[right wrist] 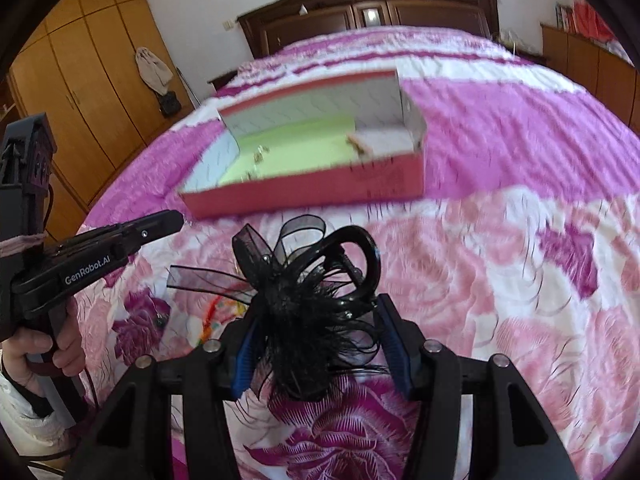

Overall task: Organize jewelry
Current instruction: 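Carry the bow and green earring into the pink box and open both tools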

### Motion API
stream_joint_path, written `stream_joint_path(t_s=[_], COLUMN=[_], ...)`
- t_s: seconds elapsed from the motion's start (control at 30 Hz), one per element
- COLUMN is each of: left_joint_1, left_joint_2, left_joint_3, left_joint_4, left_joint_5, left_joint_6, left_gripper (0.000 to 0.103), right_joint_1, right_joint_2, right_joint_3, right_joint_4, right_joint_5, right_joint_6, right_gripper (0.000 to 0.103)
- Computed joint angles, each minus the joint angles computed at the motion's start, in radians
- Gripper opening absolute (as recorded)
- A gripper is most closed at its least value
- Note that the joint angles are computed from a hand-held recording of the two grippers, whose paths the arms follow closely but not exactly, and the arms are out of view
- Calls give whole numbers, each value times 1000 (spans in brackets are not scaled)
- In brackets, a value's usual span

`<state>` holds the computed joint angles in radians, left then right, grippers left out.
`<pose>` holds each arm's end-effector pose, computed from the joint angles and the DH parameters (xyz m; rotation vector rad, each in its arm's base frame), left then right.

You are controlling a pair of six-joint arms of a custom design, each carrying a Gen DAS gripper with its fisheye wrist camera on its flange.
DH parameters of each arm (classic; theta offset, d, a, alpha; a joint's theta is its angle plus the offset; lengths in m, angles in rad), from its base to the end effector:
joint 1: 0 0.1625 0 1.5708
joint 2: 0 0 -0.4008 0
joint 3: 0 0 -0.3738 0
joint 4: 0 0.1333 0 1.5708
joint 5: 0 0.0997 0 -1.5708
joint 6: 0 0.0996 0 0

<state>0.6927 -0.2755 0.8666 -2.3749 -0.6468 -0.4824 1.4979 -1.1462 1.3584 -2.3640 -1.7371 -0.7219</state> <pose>-0.4845 -0.6786 0.0256 0.3437 2.3594 -0.9436 0.0679 -0.6745 0.4216 0.7948 -2.5732 0.6553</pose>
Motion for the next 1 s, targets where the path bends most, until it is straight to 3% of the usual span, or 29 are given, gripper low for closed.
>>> stream_joint_path(t_s=[0.37, 0.63, 0.73, 1.0], left_joint_1=[-20, -7, 3, 35], left_joint_2=[52, 163, 214, 332], left_joint_3=[-63, -210, -288, -502], left_joint_4=[-224, -426, -491, -479], left_joint_5=[96, 162, 164, 165], left_joint_6=[211, 419, 495, 543], left_gripper=[1, 1, 1, 1], right_joint_1=[32, 35, 41, 48], right_joint_2=[37, 97, 132, 236], right_joint_3=[-38, -85, -108, -202], right_joint_4=[-107, -230, -280, -335], right_joint_5=[91, 216, 230, 230], right_joint_6=[-23, -25, -38, -46], right_gripper=[56, 56, 56, 56])
